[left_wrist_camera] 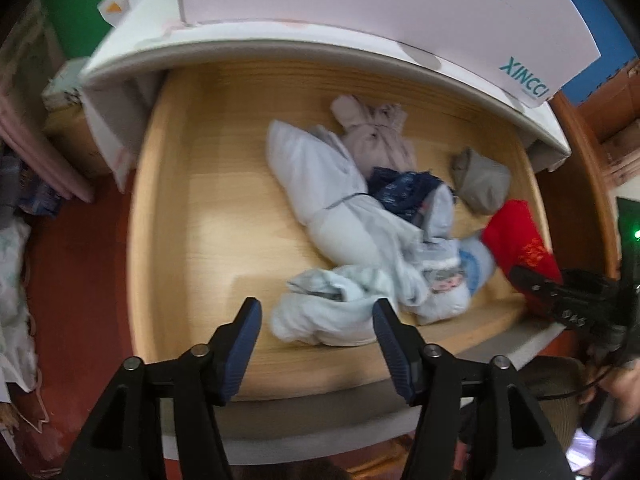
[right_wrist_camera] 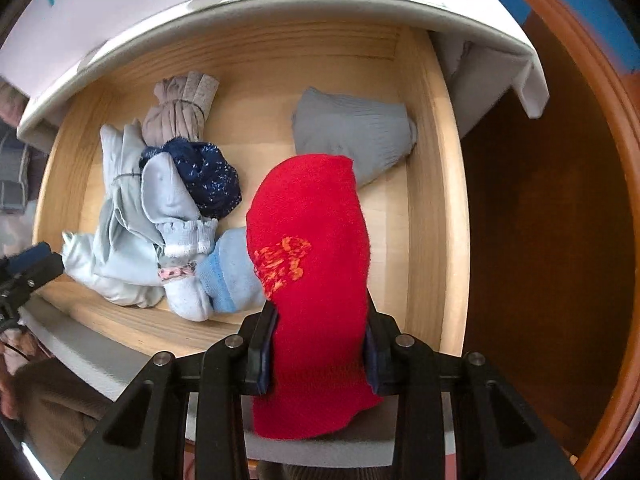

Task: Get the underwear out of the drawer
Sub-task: 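Lower the left tool into the drawer and grasp the mint green underwear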

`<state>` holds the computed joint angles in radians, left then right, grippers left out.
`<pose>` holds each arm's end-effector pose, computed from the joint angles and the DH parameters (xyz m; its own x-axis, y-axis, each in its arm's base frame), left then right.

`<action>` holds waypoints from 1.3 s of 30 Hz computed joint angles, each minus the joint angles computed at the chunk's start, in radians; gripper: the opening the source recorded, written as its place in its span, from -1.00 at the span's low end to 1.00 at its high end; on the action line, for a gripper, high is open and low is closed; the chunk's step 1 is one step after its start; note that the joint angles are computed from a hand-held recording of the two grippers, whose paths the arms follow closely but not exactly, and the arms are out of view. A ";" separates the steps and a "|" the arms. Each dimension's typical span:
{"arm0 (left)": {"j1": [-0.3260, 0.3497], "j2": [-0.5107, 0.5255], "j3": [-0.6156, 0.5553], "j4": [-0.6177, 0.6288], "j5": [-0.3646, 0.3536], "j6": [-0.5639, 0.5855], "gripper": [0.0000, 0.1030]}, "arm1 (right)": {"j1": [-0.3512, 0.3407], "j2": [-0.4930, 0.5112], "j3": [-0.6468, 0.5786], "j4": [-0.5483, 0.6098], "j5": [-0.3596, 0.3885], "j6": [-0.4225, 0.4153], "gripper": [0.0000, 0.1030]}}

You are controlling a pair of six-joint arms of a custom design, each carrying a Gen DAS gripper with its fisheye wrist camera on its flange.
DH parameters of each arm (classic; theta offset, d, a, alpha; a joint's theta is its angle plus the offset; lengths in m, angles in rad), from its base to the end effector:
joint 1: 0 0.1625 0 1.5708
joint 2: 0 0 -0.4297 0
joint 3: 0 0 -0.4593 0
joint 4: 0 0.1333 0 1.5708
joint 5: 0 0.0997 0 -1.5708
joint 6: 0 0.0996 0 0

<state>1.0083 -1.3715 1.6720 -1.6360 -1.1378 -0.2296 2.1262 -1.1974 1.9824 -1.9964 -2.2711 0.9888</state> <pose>-0.1717 -0.6006 0.3366 -0.8149 0.3647 -0.4504 0.3421 0.9300 0.1342 0.3478 -0.4294 0.1316 -0.7038 0.3370 0.6254 0.1716 0.9349 -0.3106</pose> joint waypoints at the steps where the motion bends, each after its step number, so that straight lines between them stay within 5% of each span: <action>1: -0.001 0.005 -0.005 0.010 -0.010 -0.008 0.22 | -0.001 0.004 0.000 -0.008 0.001 0.003 -0.38; 7: -0.005 0.042 -0.024 0.067 -0.037 -0.033 0.30 | 0.008 0.015 0.022 -0.061 0.018 0.013 -0.36; 18: 0.007 0.121 -0.062 0.139 0.047 -0.145 0.36 | -0.002 -0.007 0.005 -0.022 0.022 0.001 -0.32; 22: 0.016 0.145 -0.076 0.166 0.064 -0.182 0.54 | -0.003 0.003 0.000 -0.020 0.022 0.001 -0.31; 31: 0.086 0.169 -0.101 0.151 -0.046 -0.258 0.59 | -0.007 0.008 0.001 -0.030 0.023 0.004 -0.31; 39: 0.086 0.145 -0.069 0.101 -0.047 -0.209 0.06 | -0.007 0.014 -0.006 -0.015 0.019 0.003 -0.30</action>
<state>1.0939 -1.2267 1.6027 -1.5352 -1.1846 -0.4388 2.1194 -1.1836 1.9765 -2.0111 -2.2520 0.9914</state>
